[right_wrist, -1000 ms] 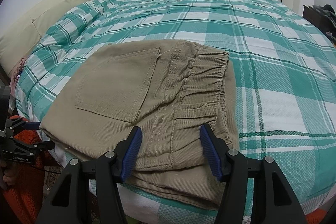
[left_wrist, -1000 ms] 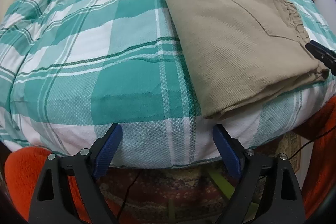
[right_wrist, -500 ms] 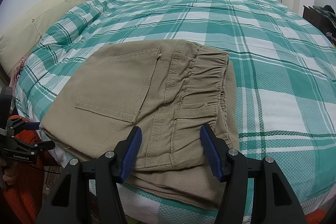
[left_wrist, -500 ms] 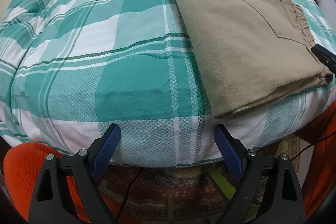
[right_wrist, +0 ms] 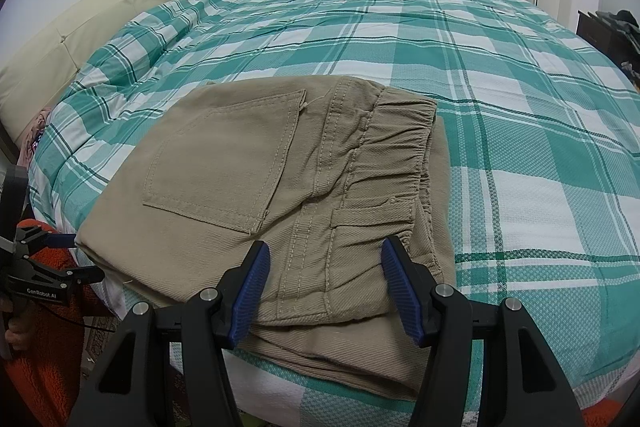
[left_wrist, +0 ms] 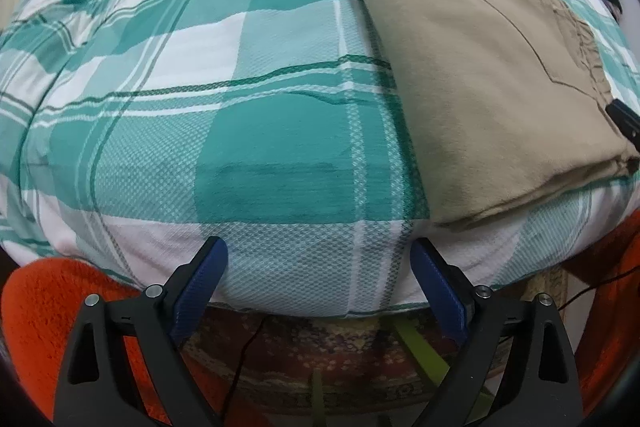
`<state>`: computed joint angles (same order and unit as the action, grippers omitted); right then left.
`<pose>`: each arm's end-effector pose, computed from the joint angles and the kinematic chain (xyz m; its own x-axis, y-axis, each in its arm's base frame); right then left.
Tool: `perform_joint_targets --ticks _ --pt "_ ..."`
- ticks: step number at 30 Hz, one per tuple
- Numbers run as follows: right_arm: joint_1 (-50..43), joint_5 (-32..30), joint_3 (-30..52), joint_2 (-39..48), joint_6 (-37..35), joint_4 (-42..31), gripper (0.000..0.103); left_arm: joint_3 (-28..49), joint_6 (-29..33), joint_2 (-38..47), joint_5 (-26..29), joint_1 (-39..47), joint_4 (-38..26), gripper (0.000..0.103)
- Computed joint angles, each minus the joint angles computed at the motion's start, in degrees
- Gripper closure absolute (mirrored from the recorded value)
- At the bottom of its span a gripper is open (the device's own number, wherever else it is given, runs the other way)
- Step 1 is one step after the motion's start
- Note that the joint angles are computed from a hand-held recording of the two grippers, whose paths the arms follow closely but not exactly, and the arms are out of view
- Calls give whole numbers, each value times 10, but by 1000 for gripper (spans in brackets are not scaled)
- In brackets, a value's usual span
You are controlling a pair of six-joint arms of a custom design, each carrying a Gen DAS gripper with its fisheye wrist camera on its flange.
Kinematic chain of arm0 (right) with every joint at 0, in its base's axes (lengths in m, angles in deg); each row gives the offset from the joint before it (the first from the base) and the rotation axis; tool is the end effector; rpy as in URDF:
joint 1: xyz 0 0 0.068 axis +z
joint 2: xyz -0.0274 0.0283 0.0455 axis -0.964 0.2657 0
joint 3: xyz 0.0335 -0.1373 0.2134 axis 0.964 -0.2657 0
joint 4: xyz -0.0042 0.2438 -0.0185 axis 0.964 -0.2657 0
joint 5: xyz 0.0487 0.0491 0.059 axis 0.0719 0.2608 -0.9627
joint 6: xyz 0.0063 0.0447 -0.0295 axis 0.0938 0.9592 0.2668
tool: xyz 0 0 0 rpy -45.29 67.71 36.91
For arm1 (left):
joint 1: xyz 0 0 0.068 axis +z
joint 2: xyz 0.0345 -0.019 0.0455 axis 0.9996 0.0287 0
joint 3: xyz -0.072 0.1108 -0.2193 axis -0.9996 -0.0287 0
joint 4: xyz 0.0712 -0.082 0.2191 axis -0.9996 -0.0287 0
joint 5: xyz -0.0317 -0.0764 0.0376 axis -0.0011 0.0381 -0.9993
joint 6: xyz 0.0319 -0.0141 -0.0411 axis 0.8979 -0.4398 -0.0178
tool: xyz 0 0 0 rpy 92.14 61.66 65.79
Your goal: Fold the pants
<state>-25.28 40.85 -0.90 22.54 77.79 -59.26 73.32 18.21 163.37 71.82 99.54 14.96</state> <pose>0.1677 0.1667 0.1518 -0.7246 0.3361 -0.6017 0.3162 0.9378 0.1431 0.3036 0.0541 0.1653 -0.7904 0.5495 -0.2708 0.5613 0.8267 0.0391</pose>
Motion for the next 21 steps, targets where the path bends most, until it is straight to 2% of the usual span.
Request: perform_joint_targets --ticks 9,15,18,21 --pt "0 0 0 0 1 0 44 0 -17 -1 -3 5 18 8" --pt "1 1 0 1 2 0 44 34 -57 7 34 34 21 8" --pt "2 1 1 2 2 -1 44 38 -97 -8 67 56 52 8" --pt "2 2 1 1 2 -1 44 1 -131 -47 100 79 138 8"
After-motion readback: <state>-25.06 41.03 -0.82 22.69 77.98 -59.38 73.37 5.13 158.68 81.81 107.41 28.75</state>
